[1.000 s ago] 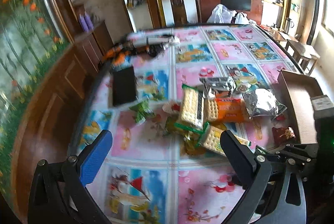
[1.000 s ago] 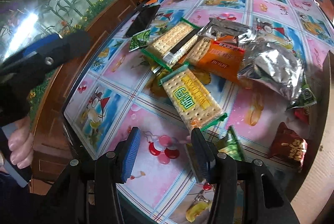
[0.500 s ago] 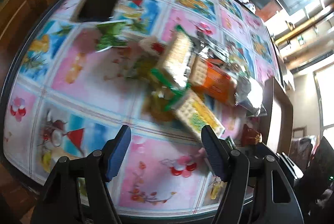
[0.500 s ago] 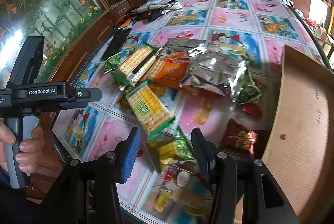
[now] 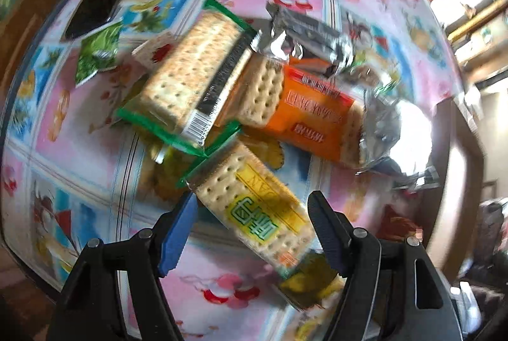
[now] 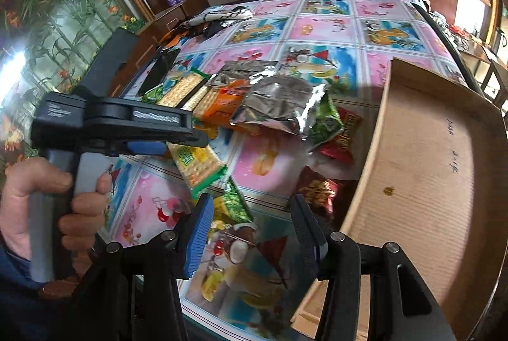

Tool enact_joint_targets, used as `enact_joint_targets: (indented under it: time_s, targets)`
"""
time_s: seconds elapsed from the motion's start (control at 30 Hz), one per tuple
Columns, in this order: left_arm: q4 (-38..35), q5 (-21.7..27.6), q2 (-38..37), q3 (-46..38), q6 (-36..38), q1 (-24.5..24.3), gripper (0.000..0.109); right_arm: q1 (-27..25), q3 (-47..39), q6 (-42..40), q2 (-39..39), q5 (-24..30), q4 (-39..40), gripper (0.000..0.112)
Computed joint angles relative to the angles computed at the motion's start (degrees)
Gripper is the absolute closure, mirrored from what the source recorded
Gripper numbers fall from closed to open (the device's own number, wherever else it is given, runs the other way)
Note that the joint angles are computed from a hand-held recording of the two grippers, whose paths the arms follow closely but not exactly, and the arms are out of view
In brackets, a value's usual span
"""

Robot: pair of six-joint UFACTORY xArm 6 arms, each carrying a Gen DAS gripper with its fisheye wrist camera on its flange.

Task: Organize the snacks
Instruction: 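Grasp the WEIDAN cracker pack with the left tool while the right tool grasps the small yellow snack bag, then lift the cracker pack with the left tool while the right tool lifts the yellow bag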

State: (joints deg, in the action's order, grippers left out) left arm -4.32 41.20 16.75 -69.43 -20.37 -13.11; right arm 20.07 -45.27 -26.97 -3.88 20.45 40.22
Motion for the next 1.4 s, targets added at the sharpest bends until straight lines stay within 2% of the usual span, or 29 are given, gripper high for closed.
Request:
enact_joint_targets:
  time_s: [0.1,0.13,0.17,0.23,0.27,0.33,0.4,0.47,0.57,0.63,0.77,0.87,0.93,1.03,1.07,1.1,1.2,1.4]
  targets:
    - [4.4,-4.0,-0.5,2.0,0.4,-0.9,0.039,-0.5,0.7,-0.3,-0.8,-0.2,0.2,0.057]
    - [5.8,-4.4,-0.7,2.4,0.8,-1.1,0.044,-0.7,0.9,-0.9,-1.0,0.0,0.9,0.057]
    - [7.3,-5.4,-1.2,3.6,1.9,-1.3,0.054,-0.7,0.9,-1.2,-1.1,0.2,1.3,0.057]
    - [6.0,-6.1,-1.4,4.9,5.5,-1.0,0.064,-0.8,0.4,-1.9,-0.7,0.9,2.3,0.057]
    - [7.1,-8.6,-2.7,7.2,6.2,-0.7,0.064,-0.7,0.2,-2.1,-0.5,1.2,2.6,0.057]
    - [9.5,-10.5,-4.8,10.7,7.0,0.1,0.063,-0.3,-0.4,-2.9,-0.1,1.8,3.1,0.057]
    - [7.3,-12.2,-6.6,13.4,10.4,1.1,0.064,0.0,-1.0,-4.1,0.5,2.6,4.2,0.057]
    - [9.2,-14.7,-8.8,16.7,10.6,1.8,0.064,0.5,-1.7,-4.3,1.2,3.3,4.0,0.057]
    - [7.1,-17.8,-11.7,21.1,12.8,2.7,0.064,1.5,-2.9,-4.4,2.7,4.7,3.8,0.057]
    - [9.7,-20.4,-13.8,23.4,11.1,2.8,0.064,2.3,-3.7,-4.2,3.8,4.9,3.1,0.057]
    - [21.5,-24.4,-18.0,26.9,3.5,3.7,0.064,4.3,-4.6,-1.6,5.8,2.8,-0.7,0.046]
    - [29.9,-25.5,-20.3,27.6,-1.9,5.1,0.064,6.0,-4.7,4.3,7.5,-0.4,-9.1,0.041]
    - [35.1,-25.7,-21.7,28.0,-5.7,5.9,0.064,6.5,-5.6,6.6,8.9,0.0,-12.2,0.039]
    - [40.2,-26.3,-23.2,28.0,-9.1,7.5,0.064,7.0,-6.8,14.8,11.3,0.7,-22.5,0.038]
    - [42.1,-26.6,-23.9,28.3,-10.4,8.0,0.064,7.1,-7.1,15.7,11.6,0.9,-23.1,0.038]
    - [43.8,-26.8,-24.7,28.6,-11.7,8.4,0.064,7.1,-7.3,16.1,11.9,1.0,-23.4,0.039]
    - [51.1,-27.1,-26.5,28.9,-17.4,9.5,0.064,7.0,-7.9,19.2,12.6,1.1,-26.4,0.06]
    - [62.8,-26.5,-28.0,27.9,-28.7,11.3,0.063,7.1,-8.5,22.5,12.9,1.9,-29.1,0.061]
